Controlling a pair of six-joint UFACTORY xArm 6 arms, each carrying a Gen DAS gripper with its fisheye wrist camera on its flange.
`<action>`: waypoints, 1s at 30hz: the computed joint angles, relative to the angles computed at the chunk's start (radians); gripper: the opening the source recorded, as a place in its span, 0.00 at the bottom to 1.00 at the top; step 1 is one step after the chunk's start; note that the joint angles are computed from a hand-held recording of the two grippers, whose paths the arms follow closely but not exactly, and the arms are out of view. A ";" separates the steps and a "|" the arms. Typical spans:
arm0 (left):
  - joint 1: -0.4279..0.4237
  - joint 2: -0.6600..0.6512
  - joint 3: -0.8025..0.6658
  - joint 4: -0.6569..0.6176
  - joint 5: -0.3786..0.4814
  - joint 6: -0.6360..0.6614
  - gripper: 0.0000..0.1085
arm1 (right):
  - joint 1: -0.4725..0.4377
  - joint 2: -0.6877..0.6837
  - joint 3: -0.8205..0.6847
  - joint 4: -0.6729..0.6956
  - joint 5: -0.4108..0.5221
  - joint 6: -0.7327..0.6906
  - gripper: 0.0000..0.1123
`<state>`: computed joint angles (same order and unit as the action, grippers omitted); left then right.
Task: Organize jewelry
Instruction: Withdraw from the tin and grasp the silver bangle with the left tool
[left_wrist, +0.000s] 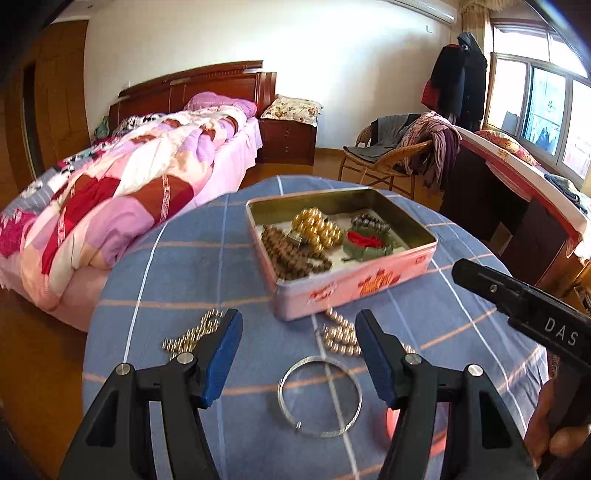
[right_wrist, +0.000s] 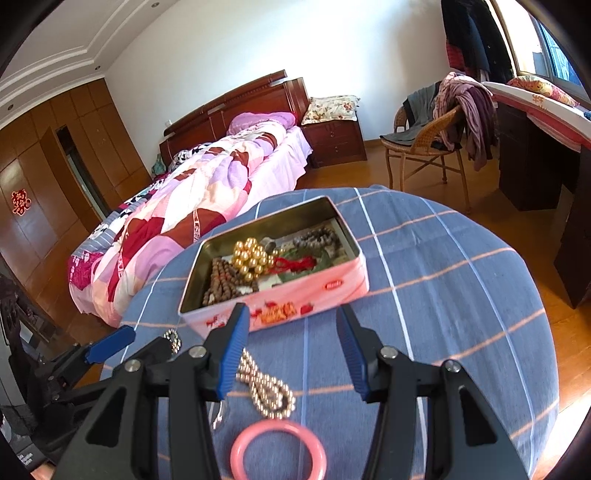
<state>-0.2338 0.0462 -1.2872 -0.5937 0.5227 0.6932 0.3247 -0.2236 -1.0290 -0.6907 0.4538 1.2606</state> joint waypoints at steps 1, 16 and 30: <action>0.009 -0.004 0.006 -0.010 0.010 0.008 0.59 | 0.002 -0.004 0.007 0.005 0.001 -0.002 0.48; 0.087 -0.110 0.176 -0.071 0.016 0.120 0.59 | 0.048 -0.070 0.110 0.077 0.013 -0.038 0.47; 0.138 -0.095 0.165 -0.085 0.088 0.098 0.59 | 0.071 -0.069 0.118 0.115 0.025 -0.084 0.46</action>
<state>-0.0959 -0.0490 -1.1226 -0.6783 0.6109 0.7917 0.3961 -0.2923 -0.9110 -0.5753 0.4784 1.1764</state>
